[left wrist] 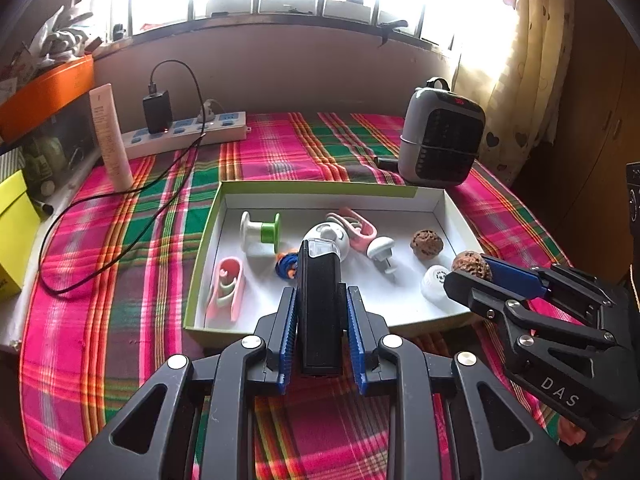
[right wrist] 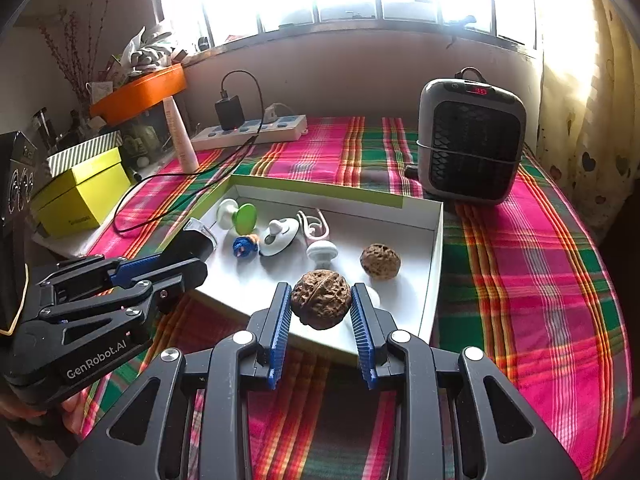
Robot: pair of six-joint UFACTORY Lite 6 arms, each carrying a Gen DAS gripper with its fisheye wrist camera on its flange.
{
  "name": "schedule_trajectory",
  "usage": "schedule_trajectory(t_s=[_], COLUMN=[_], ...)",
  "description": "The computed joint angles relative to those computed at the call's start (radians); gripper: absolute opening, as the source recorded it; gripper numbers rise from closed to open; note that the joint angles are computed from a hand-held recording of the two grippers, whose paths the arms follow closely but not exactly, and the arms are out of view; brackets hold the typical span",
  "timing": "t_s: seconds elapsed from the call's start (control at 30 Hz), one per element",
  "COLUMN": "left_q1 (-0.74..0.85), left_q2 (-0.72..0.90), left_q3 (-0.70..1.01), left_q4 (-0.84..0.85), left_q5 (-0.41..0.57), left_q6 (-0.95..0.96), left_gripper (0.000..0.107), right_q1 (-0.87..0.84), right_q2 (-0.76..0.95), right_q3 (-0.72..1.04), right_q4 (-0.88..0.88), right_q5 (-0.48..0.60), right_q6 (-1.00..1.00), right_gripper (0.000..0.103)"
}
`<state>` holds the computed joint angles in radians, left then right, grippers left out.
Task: Organize objects
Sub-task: 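Lower the walnut into the tray and open the right tool while the left tool lowers the black device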
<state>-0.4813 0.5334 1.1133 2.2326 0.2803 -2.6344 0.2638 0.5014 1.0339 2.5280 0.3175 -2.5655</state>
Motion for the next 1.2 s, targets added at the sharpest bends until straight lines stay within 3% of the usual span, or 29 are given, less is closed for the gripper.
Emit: schedule_trajectory(t_s=[0.43,0.77,1.2], left_q1=[0.046,0.056,0.062], left_q2=[0.113,0.155,0.169], left_q3=[0.128,0.162,0.178], left_q4=[0.002,0.002,-0.016], left_q5=[-0.058,-0.070,-0.082], left_q6=[0.029,0.037,0.052], left_gripper=[0.022,0.022,0.022], right_q1=[0.000,0.001,0.020], right_q2=[0.148,0.186,0.221], right_q3=[0.188,0.222,0.283], right_q4=[-0.270,-0.325,-0.520], right_q5=[-0.065,-0.080,-0.110], right_q6=[0.273,0.326,0.500], right_gripper=[0.031,0.031,0.031])
